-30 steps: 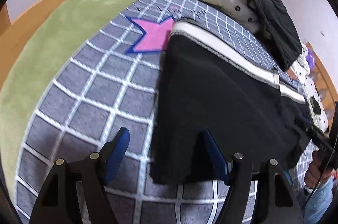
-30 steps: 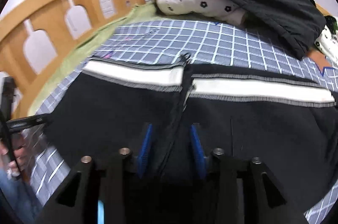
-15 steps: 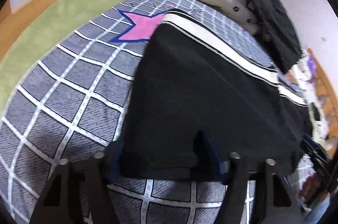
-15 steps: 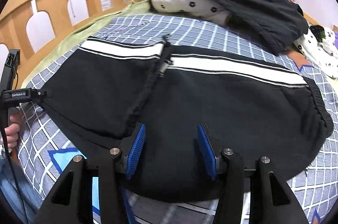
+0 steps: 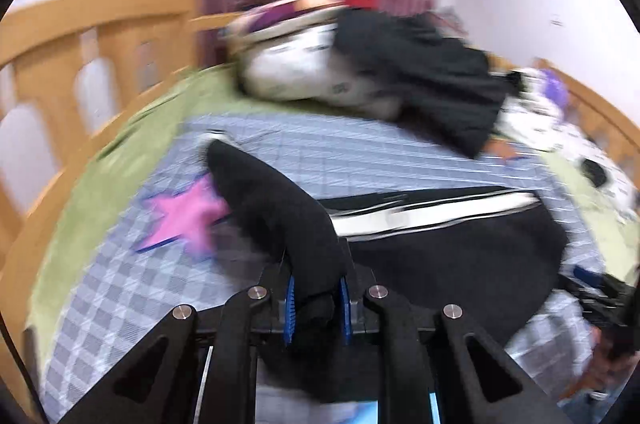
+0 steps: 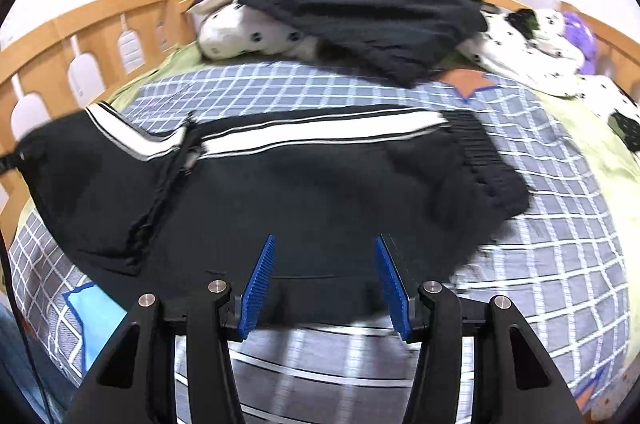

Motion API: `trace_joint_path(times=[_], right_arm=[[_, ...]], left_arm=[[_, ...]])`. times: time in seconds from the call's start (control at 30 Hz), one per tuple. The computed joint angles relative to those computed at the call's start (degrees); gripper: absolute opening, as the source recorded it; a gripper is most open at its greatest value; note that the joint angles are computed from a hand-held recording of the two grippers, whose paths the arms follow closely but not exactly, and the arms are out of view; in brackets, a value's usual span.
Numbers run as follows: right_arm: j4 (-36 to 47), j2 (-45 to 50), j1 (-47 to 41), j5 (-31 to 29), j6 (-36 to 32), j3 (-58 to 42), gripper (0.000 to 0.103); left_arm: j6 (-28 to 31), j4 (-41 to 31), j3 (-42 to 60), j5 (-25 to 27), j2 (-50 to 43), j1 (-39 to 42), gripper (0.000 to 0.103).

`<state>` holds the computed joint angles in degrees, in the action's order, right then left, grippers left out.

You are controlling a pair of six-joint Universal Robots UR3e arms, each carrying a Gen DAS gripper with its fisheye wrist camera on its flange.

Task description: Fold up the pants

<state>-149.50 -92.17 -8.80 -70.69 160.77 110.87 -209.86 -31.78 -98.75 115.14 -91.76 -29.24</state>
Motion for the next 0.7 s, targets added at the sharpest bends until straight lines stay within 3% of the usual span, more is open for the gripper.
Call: trace_joint_path(times=[0.2, 0.33, 0.43, 0.57, 0.6, 0.67, 0.7], right_arm=[[2.01, -4.55, -11.76, 7.19, -1.23, 2.8, 0.051], [6.86, -5.44, -15.92, 11.35, -2.9, 2.51, 0.049], [5.65, -6.55, -15.02, 10.19, -5.63, 3.98, 0.049], [6.95, -6.61, -13.64, 11.13, -6.74, 4.27, 0.05], [7.85, -6.35, -13.7, 12.04, -6.71, 4.0, 0.051], [9.46, -4.95, -12.62, 13.77, -5.44, 2.59, 0.053], [10.43, -3.81, -11.67, 14.82, -4.54, 1.49, 0.053]], left_arm=[[1.34, -0.33, 21.12, -7.74, -21.96, -6.49, 0.015], [-0.78, -0.65, 26.24, -14.72, -32.93, -7.18, 0.015], [0.65, 1.71, 24.96, -12.15, -33.79, -9.01, 0.018], [3.81, 9.47, 14.17, -15.38, -25.01, -8.24, 0.057], [3.78, 11.84, 10.17, -11.76, -21.86, -9.24, 0.075], [3.53, 14.51, 5.78, -4.71, -19.04, -10.94, 0.085], [3.04, 15.3, 2.84, -1.86, -17.1, -11.24, 0.085]])
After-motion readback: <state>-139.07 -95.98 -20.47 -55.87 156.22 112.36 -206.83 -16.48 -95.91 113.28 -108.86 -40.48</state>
